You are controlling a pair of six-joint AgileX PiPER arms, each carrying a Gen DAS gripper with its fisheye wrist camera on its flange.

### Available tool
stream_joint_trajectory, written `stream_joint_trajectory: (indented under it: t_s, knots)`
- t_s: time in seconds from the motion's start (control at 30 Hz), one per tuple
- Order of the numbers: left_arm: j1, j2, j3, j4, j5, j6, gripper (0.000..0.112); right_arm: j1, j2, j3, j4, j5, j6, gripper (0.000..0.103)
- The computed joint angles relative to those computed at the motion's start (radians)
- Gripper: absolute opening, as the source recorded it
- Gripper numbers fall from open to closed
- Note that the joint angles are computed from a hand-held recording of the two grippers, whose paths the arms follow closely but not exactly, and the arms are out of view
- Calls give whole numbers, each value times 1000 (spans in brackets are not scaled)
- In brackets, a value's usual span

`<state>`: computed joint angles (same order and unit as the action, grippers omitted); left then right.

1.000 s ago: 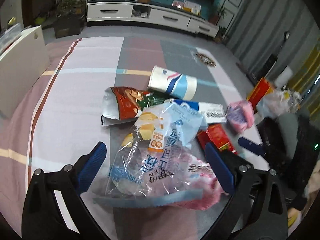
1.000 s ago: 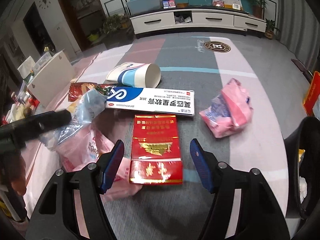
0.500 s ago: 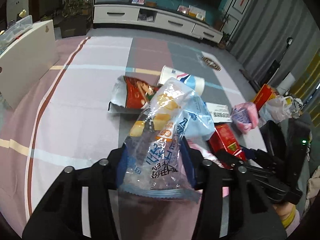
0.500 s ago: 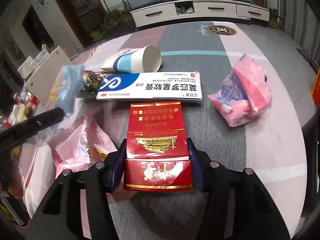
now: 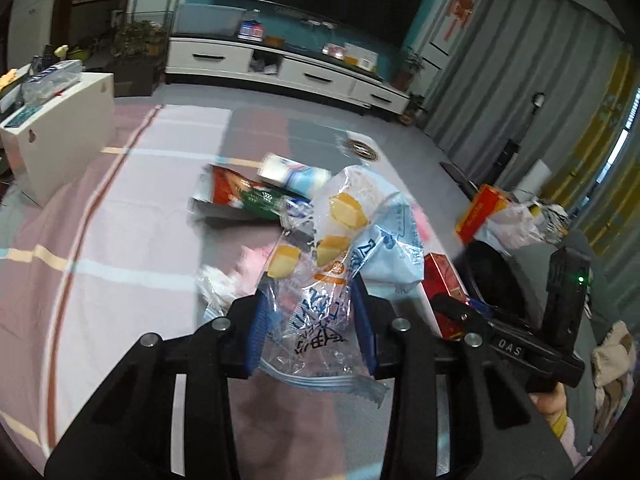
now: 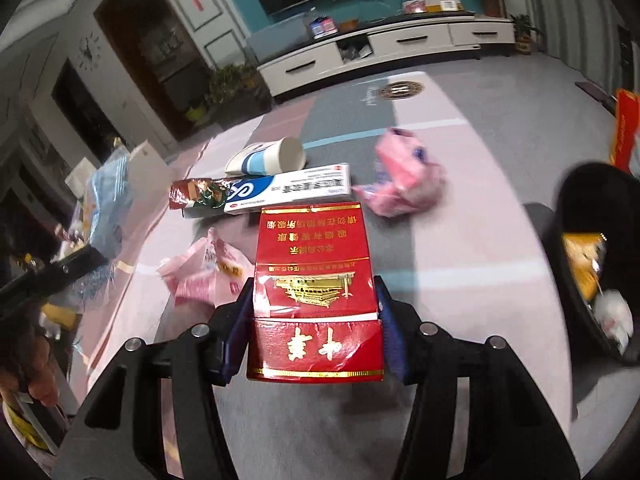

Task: Collect trash
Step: 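Carry both items over the black bin and open both tools to drop them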

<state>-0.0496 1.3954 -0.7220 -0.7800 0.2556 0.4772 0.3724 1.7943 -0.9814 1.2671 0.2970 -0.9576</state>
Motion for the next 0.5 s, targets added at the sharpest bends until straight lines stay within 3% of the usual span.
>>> stream_joint_trajectory:
  t_s: [0.1,0.3,0.5]
  knots:
    - [-77,-13,-3,85,-1,-108,39,-47,-61,88,94,1,-85,56]
    - [-269,44,-87,450,-16,-515,40,-180,-181,221,165,-11,-170,56]
    - [-422,151,-223,778,1,-874,40,-348,-255,301,327,33,-363,56]
